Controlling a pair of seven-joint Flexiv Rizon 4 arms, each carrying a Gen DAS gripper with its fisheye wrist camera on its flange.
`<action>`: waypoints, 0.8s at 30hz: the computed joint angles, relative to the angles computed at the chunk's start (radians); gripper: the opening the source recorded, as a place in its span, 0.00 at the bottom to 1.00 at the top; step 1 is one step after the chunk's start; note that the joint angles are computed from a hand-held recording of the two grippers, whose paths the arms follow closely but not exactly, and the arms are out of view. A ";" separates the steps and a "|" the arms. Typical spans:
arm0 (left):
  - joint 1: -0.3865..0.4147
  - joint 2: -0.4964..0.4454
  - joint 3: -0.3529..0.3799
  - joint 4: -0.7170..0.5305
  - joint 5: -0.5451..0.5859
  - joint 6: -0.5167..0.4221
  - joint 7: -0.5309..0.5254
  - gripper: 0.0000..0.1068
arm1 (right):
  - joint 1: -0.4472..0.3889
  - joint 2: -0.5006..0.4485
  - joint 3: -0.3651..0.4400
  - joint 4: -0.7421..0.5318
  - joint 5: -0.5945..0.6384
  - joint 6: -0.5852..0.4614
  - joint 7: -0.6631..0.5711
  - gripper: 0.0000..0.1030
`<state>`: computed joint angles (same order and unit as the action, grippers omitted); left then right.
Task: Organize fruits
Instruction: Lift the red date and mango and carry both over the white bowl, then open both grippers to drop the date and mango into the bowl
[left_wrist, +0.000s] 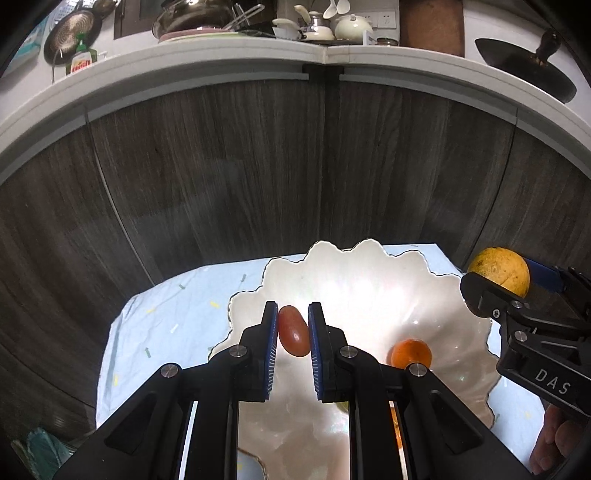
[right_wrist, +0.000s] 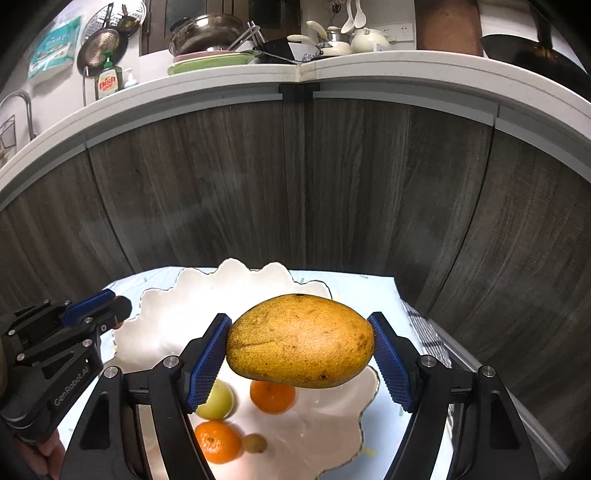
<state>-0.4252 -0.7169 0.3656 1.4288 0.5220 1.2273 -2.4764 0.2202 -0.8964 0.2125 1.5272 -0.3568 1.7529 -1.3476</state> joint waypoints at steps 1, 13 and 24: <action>0.007 -0.004 -0.006 -0.004 -0.005 -0.002 0.006 0.16 | 0.002 -0.005 -0.001 -0.010 -0.002 -0.010 0.000 0.73; 0.054 -0.048 -0.050 -0.039 -0.077 -0.026 0.082 0.17 | -0.020 -0.077 0.074 -0.146 0.017 -0.168 -0.063 0.73; 0.038 -0.075 -0.028 -0.065 -0.107 -0.043 0.106 0.55 | 0.010 -0.116 0.062 -0.233 0.118 -0.279 -0.136 0.75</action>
